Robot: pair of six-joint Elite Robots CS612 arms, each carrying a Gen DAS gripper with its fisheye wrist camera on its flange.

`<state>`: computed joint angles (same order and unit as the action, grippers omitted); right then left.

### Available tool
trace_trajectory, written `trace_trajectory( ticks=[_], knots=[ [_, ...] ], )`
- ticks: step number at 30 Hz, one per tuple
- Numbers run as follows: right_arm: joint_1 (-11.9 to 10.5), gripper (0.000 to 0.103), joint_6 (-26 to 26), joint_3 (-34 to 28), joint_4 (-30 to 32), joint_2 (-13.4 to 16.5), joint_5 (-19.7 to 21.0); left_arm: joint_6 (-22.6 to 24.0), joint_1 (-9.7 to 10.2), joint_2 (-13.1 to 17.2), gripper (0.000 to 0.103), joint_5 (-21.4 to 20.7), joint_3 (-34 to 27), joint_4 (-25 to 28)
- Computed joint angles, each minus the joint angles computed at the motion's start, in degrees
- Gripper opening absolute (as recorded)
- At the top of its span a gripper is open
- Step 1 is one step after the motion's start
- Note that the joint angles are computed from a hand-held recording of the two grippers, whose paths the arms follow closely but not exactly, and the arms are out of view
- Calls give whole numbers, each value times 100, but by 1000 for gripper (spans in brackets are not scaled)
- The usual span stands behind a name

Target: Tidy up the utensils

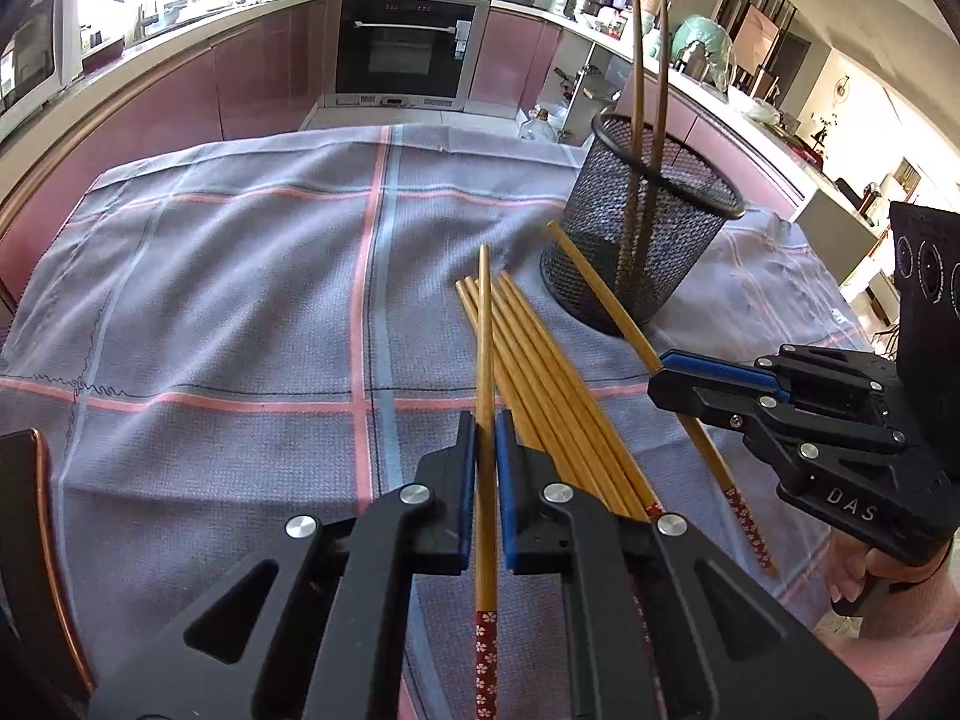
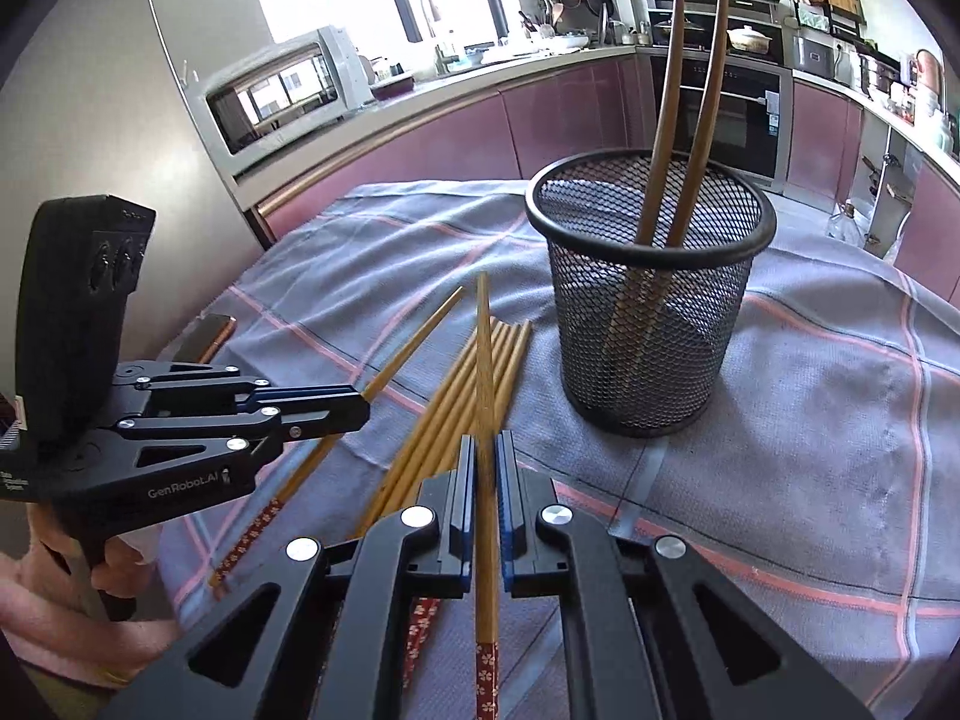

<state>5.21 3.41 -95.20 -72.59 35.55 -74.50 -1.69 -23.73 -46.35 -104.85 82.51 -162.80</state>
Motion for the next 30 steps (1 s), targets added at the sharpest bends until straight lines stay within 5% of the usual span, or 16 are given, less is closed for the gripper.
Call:
trace_trajectory(
  ticks=[17,30],
  knots=[
    [-96,5,328,-229,-881,-12,316,-210,144,-269,7,-831,222,-733],
    [-162,5,350,-312,-1287,-15,240,-257,115,-376,7,-869,240,-1165]
  ],
)
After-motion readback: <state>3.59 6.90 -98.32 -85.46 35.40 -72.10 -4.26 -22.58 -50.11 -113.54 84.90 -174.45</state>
